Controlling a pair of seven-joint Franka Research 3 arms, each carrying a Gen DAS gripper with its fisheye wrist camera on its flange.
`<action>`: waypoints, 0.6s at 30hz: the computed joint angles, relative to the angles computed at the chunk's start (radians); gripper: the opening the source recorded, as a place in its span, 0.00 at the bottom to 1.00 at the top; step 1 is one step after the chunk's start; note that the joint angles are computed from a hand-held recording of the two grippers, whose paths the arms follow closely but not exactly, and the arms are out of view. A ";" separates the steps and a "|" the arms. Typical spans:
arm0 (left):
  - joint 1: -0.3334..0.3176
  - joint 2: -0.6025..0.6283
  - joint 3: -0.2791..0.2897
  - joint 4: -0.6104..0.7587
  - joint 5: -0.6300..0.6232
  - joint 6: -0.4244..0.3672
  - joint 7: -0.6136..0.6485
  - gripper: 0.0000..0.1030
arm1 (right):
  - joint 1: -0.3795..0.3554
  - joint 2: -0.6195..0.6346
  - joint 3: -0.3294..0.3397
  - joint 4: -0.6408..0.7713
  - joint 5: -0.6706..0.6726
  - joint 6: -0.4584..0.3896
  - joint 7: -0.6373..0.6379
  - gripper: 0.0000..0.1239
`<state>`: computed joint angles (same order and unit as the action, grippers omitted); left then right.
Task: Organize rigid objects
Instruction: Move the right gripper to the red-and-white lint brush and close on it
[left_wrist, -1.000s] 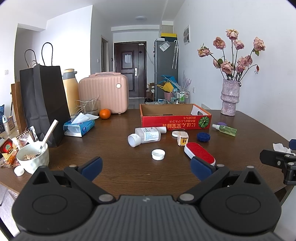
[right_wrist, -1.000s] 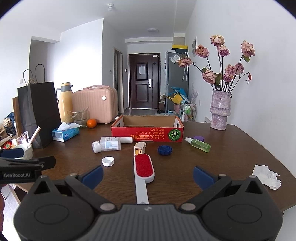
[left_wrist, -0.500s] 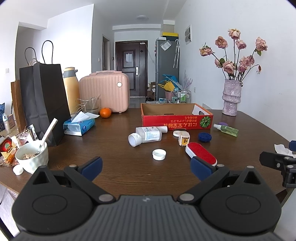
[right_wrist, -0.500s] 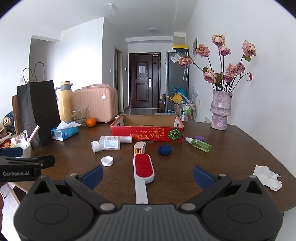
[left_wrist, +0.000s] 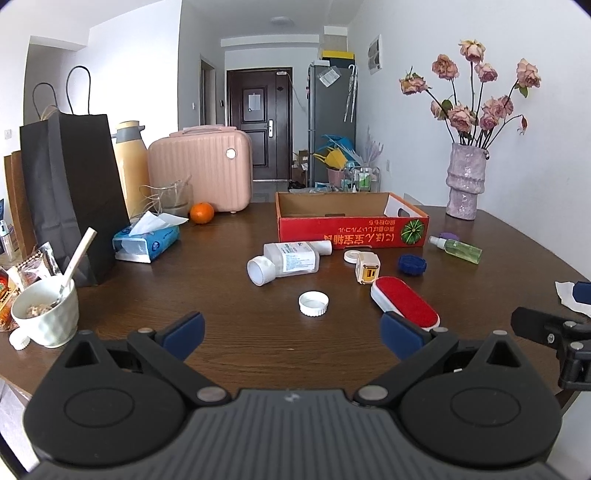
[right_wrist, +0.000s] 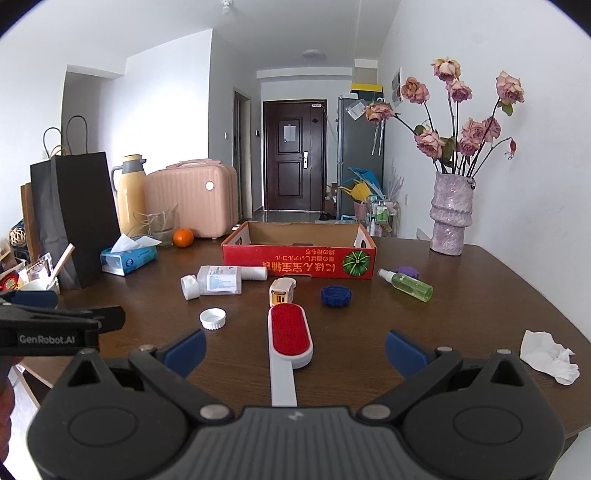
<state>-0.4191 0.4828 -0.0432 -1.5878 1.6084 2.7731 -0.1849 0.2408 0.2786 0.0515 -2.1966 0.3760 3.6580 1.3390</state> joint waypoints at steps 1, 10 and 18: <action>0.003 0.010 -0.002 0.011 -0.012 0.001 0.014 1.00 | -0.004 0.007 0.001 0.010 -0.006 -0.007 0.004 0.83; -0.004 0.105 0.031 0.124 -0.161 0.039 0.161 1.00 | -0.021 0.078 -0.003 0.108 -0.028 -0.073 0.020 0.83; -0.021 0.189 0.079 0.221 -0.326 0.087 0.309 1.00 | -0.055 0.140 0.013 0.202 -0.074 -0.142 0.042 0.83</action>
<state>-0.4400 0.6721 0.0356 -1.3664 1.2820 2.8605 0.1239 0.1854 0.4183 0.0642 -1.9950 0.3022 3.5162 1.3812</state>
